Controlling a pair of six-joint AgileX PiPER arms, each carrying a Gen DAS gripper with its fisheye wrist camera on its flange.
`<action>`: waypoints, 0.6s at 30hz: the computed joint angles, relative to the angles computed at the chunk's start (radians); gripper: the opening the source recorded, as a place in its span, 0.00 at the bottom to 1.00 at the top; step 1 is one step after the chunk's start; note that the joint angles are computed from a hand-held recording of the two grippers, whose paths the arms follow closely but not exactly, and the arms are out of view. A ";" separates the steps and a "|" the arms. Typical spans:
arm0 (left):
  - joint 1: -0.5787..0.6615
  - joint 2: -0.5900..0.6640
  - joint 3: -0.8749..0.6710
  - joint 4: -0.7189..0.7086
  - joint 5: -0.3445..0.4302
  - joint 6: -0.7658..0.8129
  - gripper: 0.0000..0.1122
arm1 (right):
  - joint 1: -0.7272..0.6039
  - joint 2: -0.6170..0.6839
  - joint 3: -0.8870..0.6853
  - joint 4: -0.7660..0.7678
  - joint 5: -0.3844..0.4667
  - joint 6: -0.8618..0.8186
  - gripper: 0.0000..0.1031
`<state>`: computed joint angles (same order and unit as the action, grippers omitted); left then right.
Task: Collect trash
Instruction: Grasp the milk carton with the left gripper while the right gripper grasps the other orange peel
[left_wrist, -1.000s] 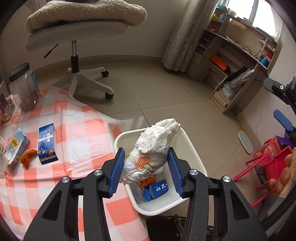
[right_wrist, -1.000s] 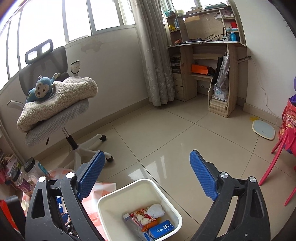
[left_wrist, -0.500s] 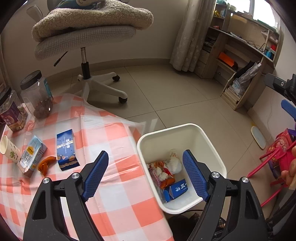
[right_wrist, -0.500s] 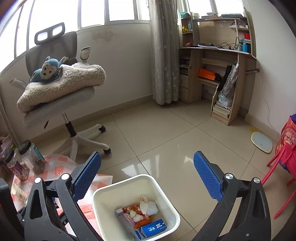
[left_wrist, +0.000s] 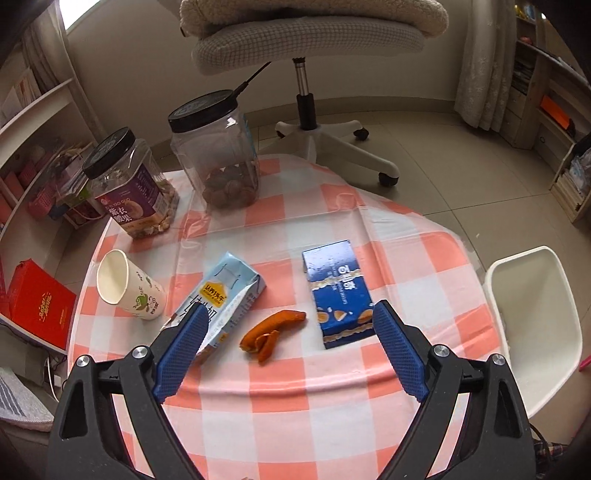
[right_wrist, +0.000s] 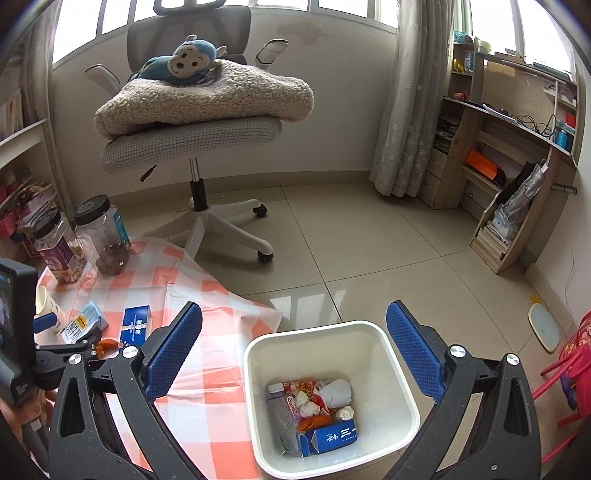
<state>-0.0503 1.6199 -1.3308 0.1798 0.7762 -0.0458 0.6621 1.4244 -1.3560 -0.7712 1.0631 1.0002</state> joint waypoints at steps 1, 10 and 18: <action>0.024 0.042 -0.037 0.004 0.017 0.011 0.78 | 0.011 0.016 -0.012 -0.001 0.003 -0.006 0.93; 0.164 0.401 -0.396 -0.055 0.232 0.111 0.78 | 0.041 0.163 -0.137 0.033 0.028 -0.096 0.93; 0.246 0.407 -0.321 -0.210 0.231 0.184 0.53 | 0.086 0.256 -0.205 0.036 0.059 -0.142 0.93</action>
